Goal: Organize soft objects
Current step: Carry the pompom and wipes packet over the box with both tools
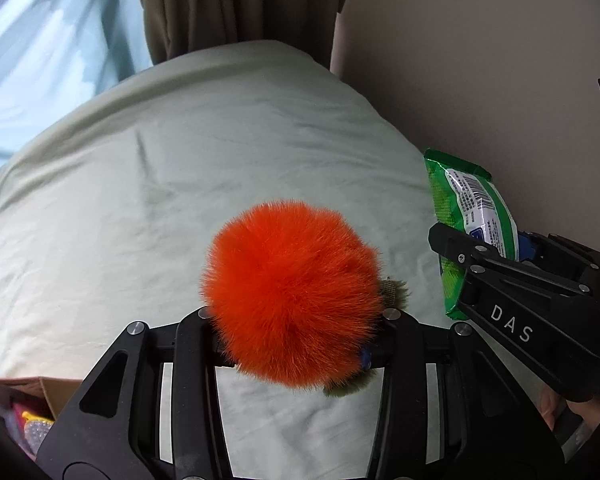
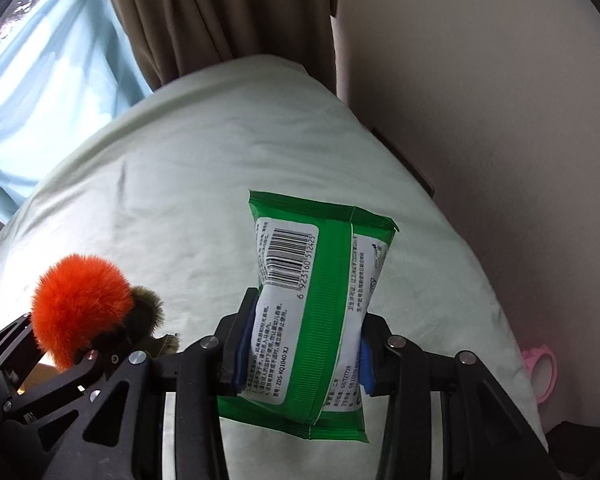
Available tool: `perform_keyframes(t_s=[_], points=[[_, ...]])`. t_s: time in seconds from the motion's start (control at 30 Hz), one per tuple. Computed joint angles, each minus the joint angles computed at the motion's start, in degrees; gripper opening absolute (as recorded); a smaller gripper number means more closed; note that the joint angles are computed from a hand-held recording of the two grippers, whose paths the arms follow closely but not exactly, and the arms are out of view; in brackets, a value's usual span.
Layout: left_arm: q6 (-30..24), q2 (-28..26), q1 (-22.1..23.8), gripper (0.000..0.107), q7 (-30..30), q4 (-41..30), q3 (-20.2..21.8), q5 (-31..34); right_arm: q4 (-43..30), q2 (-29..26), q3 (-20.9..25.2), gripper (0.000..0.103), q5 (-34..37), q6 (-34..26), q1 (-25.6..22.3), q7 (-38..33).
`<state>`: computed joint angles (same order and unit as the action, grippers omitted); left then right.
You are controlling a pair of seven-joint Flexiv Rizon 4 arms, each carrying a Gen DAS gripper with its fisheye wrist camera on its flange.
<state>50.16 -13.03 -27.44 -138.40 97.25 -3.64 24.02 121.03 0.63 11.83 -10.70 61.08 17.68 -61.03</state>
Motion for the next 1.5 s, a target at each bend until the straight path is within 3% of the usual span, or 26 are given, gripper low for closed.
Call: perform_keyframes(t_s=[0.17,0.4,0.7,0.93,1.2,1.4,1.5], points=[[-2.4,8.0,0.4,0.036,-2.4,2.4,-0.6,0.0,-1.6,5.7,1.2,0.038,2.0,-3.9,1.1,-3.2],[-10.2,21.8,3.8,0.036,-3.6,6.0,-3.7,-0.4,-5.7,14.0,3.3,0.038,2.8,-11.6,3.8,-6.4],[-22.2,42.5,8.3,0.037,-0.3,14.5,-4.3,-3.0,-11.1,17.7,8.4,0.038,5.2,-18.4,10.4,-3.3],[-31.4,57.6,11.8,0.036,5.2,21.4,-1.3,-4.7,-13.7,13.9,12.5,0.038,4.8,-17.6,16.5,1.7],[-37.9,71.4,15.5,0.037,12.6,29.2,4.7,-6.0,-16.7,6.4,14.4,0.038,1.9,-18.2,22.8,6.8],[-40.7,75.8,18.5,0.037,19.4,33.8,9.9,-7.0,-19.1,-0.1,13.7,0.038,1.1,-19.3,26.3,11.4],[-39.0,74.8,20.4,0.037,22.3,36.5,12.4,-7.8,-20.0,-2.9,13.2,0.038,1.4,-20.8,27.4,11.6]])
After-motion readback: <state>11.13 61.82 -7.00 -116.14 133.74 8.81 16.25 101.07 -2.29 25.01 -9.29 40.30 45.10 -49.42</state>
